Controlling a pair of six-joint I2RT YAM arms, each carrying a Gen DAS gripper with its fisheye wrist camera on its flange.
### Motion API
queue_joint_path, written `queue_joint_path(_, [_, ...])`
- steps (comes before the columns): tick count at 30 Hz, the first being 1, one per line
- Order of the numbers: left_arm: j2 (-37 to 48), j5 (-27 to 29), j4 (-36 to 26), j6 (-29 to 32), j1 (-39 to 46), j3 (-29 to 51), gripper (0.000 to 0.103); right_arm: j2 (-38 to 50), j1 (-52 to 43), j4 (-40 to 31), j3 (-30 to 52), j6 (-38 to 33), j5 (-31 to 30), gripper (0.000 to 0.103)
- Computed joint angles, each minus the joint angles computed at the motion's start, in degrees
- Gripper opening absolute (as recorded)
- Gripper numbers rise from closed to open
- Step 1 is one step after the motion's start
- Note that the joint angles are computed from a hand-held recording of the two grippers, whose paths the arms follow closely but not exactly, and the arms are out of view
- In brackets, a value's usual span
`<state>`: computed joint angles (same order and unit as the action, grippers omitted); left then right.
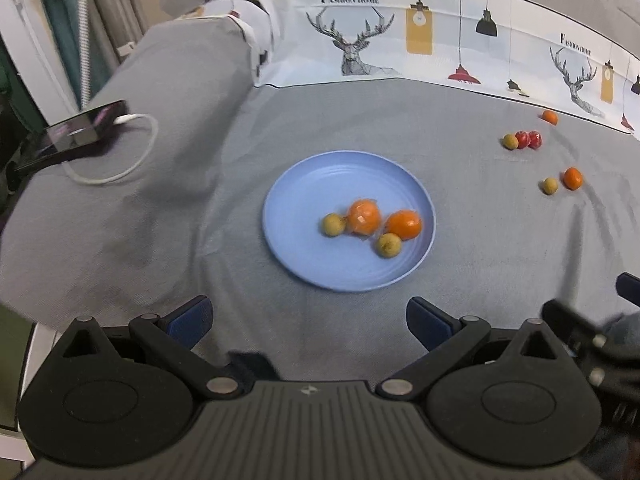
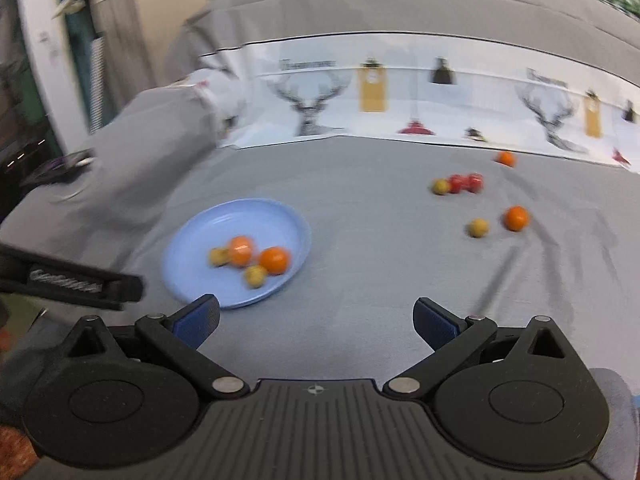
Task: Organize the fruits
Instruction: 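Grasp a mandarin with the right tool while the left tool grasps a yellow-green fruit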
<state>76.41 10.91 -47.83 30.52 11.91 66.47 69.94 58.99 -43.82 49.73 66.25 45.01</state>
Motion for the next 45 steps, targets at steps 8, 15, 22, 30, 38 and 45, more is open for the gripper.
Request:
queue_joint_path(8, [12.7, -4.0, 1.0, -12.7, -14.7, 9.2, 0.103, -8.6, -22.5, 7.2, -11.2, -9.2, -2.7, 0.102])
queue_joint_path(15, [28.3, -6.6, 8.2, -19.6, -28.5, 18.7, 0.103, -5.9, -46.2, 26.1, -19.1, -22.5, -11.1, 0.102])
queue_joint_path(22, [48.1, -6.8, 11.0, -20.9, -37.6, 36.4, 0.103, 13.2, -61.4, 50.7, -19.0, -33.4, -16.6, 0.102])
queue_joint_path(30, [74.4, -9.2, -0.1, -20.1, -42.8, 70.0, 0.103, 33.2, -70.0, 63.3, -12.4, -42.1, -23.7, 0.102])
queue_joint_path(38, [82.0, -8.3, -3.5, -21.0, -43.2, 82.1, 0.103, 36.6, -68.9, 69.7, -13.0, -45.4, -21.3, 0.102])
queue_joint_path(45, [74.1, -6.0, 5.7, -17.9, -43.1, 68.6, 0.029, 35.2, -67.0, 73.4, -15.2, -48.8, -18.8, 0.051])
